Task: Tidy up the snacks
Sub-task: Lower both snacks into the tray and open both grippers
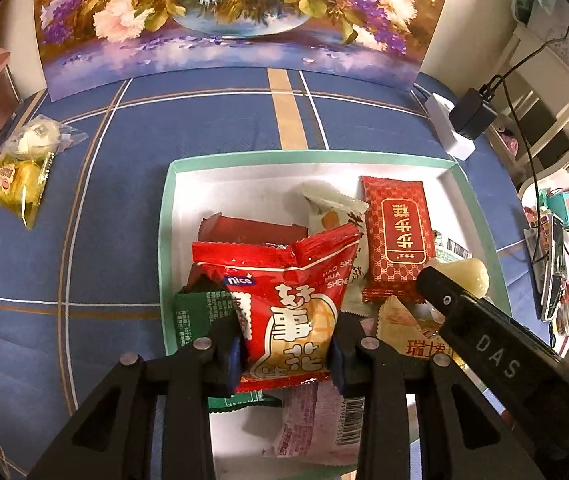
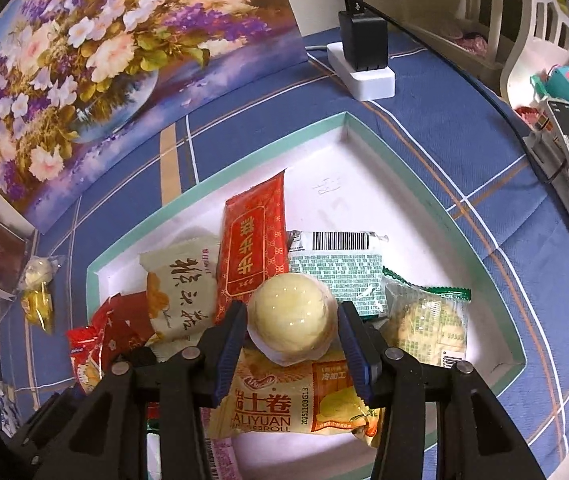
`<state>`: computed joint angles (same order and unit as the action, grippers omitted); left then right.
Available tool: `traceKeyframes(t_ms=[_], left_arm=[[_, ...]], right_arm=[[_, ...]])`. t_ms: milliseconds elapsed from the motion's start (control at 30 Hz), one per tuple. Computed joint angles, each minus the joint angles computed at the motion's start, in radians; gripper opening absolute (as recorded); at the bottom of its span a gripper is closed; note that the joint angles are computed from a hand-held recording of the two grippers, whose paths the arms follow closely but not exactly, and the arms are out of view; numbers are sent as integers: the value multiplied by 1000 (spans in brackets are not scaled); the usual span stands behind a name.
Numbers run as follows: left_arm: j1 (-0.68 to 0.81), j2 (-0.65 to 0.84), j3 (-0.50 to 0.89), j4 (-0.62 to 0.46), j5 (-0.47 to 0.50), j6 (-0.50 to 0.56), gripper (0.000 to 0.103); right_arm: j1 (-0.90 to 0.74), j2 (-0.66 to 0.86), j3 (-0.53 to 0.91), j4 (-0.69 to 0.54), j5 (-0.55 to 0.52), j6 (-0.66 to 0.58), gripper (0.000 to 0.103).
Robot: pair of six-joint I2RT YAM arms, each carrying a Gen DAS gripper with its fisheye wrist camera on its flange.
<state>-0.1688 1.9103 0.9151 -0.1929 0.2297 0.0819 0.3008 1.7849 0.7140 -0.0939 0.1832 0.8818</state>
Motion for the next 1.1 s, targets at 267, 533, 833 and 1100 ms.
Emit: traceKeyframes(t_ms=[267, 533, 833, 1100], left_arm=[[13, -60, 1, -43, 16, 9, 50], [47, -143, -3, -76, 54, 11, 52], [125, -148, 4, -44, -67, -13, 74], [198, -93, 22, 2, -163, -24, 92]], right_arm=[[10, -40, 19, -55, 29, -5, 52], [27, -113, 27, -117, 59, -7, 53], [59, -142, 45, -148, 74, -12, 61], [80, -84, 79, -148, 63, -16, 81]])
